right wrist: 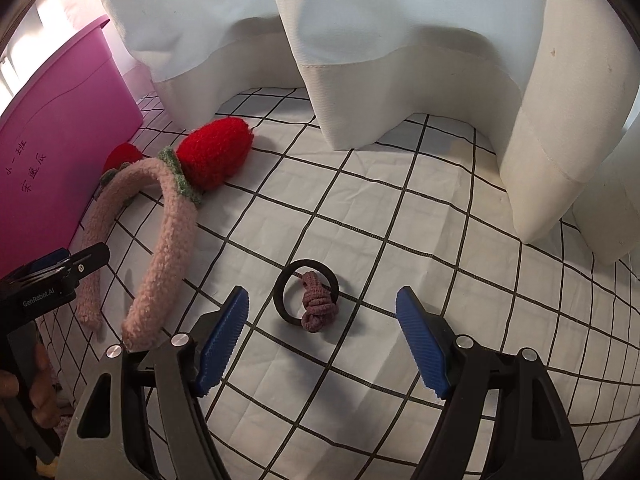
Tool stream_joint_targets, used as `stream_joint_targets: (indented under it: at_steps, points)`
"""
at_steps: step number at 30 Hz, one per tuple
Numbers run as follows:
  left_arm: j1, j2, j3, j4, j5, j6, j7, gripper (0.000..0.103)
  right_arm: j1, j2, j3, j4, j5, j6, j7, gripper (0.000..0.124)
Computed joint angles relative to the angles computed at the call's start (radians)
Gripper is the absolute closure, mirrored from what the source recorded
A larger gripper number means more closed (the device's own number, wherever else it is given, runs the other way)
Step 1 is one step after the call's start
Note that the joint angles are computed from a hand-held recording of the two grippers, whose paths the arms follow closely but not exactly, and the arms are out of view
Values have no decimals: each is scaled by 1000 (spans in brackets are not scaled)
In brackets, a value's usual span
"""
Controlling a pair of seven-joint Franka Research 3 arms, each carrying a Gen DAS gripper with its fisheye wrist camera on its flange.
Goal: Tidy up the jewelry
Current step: 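Grasp the pink strawberry headband with the left tool while the right tool grasps the black hair tie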
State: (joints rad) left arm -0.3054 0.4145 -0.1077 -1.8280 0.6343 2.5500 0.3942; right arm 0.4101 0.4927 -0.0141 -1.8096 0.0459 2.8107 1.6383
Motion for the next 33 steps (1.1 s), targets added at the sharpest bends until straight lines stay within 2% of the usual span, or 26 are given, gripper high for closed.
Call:
stream_joint_targets:
  at_steps: [4,11,13,17,19,22,24,26,27,29,31,32,33]
  points:
    - [3,27,2,29,-2,-10,26,7,25,21,-27,24,-34,-21,33,51]
    - [2,59,10,59,-5,-5,54,7,86,44,-85,38,-127,0,110,56]
    - [-3,66,19,61,4,1,51,7,116,55,-113,46,-167,10,148,61]
    - [-17,76,33,70,36,12,38,6,135,46,-125,23,-205,42,181,70]
    - [-22,84,41,76,50,23,17,6,153,31,-132,0,-227,59,195,82]
    - [-37,86,55,77,82,29,-20,6,162,24,-130,-12,-248,73,191,98]
    - [-43,73,57,60,100,34,-41,6,153,23,-116,-15,-245,76,177,104]
    - [-37,73,51,57,103,40,-40,7,145,18,-103,-20,-235,78,167,105]
    - [-35,69,48,53,103,42,-39,9,134,15,-90,-24,-222,79,156,106]
    - [-37,51,48,30,122,60,-42,21,123,19,-69,-22,-194,79,147,106]
    - [-42,39,45,17,141,74,-44,45,76,7,-29,-36,-147,83,98,106]
    - [-42,37,40,16,145,79,-38,51,61,2,-13,-44,-122,86,81,106]
    - [-46,38,39,19,149,72,-34,65,45,-3,5,-51,-96,89,62,106]
